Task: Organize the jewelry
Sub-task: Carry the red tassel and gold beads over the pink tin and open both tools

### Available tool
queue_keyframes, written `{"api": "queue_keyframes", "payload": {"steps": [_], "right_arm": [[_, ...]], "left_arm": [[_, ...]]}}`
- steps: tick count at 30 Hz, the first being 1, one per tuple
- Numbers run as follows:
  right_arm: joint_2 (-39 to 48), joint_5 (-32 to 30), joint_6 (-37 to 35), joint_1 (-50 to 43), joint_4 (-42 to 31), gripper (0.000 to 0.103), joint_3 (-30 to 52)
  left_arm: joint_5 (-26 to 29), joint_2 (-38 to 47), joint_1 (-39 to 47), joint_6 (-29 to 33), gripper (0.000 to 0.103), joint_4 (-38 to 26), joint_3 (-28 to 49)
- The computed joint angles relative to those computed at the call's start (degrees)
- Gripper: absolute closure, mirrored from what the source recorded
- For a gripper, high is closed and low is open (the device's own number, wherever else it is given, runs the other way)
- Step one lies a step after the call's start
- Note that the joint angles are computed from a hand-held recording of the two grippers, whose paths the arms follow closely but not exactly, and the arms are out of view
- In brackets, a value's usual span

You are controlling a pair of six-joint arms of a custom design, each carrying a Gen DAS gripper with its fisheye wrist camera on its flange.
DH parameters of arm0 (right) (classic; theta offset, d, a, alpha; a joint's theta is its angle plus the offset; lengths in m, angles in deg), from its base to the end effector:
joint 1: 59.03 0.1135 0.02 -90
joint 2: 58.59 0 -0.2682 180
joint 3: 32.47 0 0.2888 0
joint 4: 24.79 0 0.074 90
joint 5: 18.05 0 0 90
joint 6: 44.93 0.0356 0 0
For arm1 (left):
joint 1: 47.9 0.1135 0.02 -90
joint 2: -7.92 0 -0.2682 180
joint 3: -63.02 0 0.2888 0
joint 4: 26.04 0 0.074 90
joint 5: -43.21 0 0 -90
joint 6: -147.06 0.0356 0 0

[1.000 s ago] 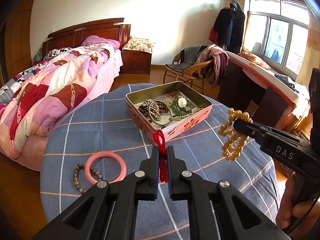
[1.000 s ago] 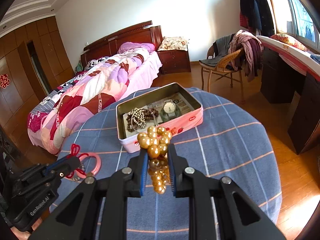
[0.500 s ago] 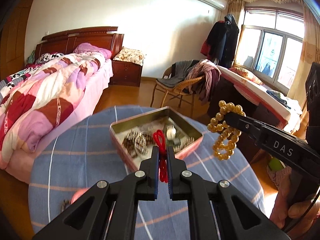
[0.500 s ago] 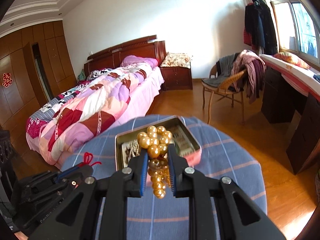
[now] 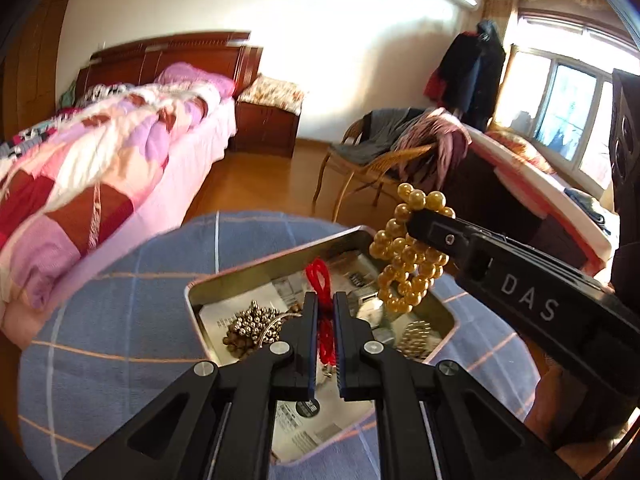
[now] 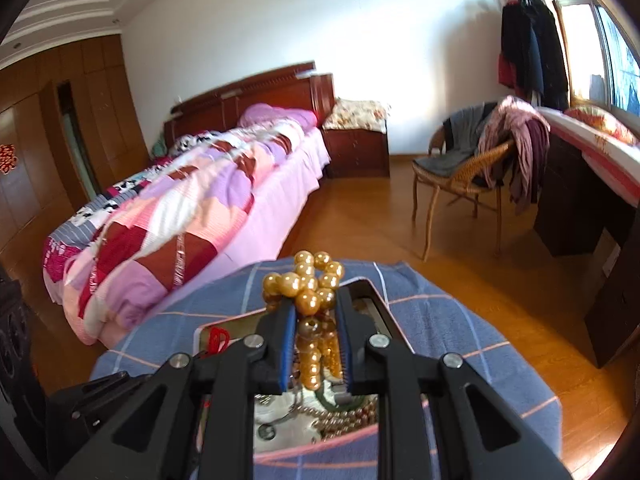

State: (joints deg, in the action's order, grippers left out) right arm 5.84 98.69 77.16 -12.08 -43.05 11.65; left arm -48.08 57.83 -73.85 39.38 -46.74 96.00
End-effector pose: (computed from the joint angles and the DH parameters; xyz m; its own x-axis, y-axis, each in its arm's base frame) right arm 0.1877 0.1775 0.1892 -0.5797 0.0744 -0.8114 -0.1233 0.9763 0.1777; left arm 0.1895 -0.0913 0.1677 -0.6511 -0.0208 -0.7587 0.2348 0.9451 -0.2274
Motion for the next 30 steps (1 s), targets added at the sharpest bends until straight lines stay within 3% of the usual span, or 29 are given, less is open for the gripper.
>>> {"api": "queue_keyframes", "payload": {"steps": [8, 10, 13, 21, 24, 26, 28, 30], "right_arm": [[9.56, -8.71, -2.22, -8.04, 6.54, 0.081, -0.05], [10.11, -10.44, -2.45, -9.16, 7.44, 0.076, -0.24], [7.89, -12.44, -0.86, -10.68, 9.64, 0.063, -2.91], [-5.25, -9.2, 3.82, -10.56, 5.42, 0.063, -8.21], [-9.19, -6.91, 6.09, -9.59, 1.6, 0.063, -9.51], [-10.71, -6.02, 7.37, -9.01, -0.22, 0.063, -10.0], [-13.09, -5.1, 9.09, -7.79, -2.31, 0.062, -10.78], [-15.06, -4.14, 10.38, -6.63, -4.23, 0.062, -11.17]], "left_arm": [[-3.18, 14.24, -2.23, -0.5, 0.097, 6.13, 2.89], [-4.64, 16.12, -3.21, -0.71, 0.097, 6.24, 3.61], [-7.2, 17.25, -5.09, -0.4, 0.097, 6.74, 4.08], [-13.21, 19.44, -8.05, 0.28, 0.096, 5.63, 6.04], [-14.58, 19.73, -8.79, -0.84, 0.079, 2.57, 7.59], [-15.03, 18.58, -8.87, -1.92, 0.034, 0.03, 8.02], [-18.74, 15.28, -10.46, -3.73, 0.024, -1.04, 6.8], [-21.13, 11.83, -11.82, -4.36, 0.024, -3.02, 5.85]]}}
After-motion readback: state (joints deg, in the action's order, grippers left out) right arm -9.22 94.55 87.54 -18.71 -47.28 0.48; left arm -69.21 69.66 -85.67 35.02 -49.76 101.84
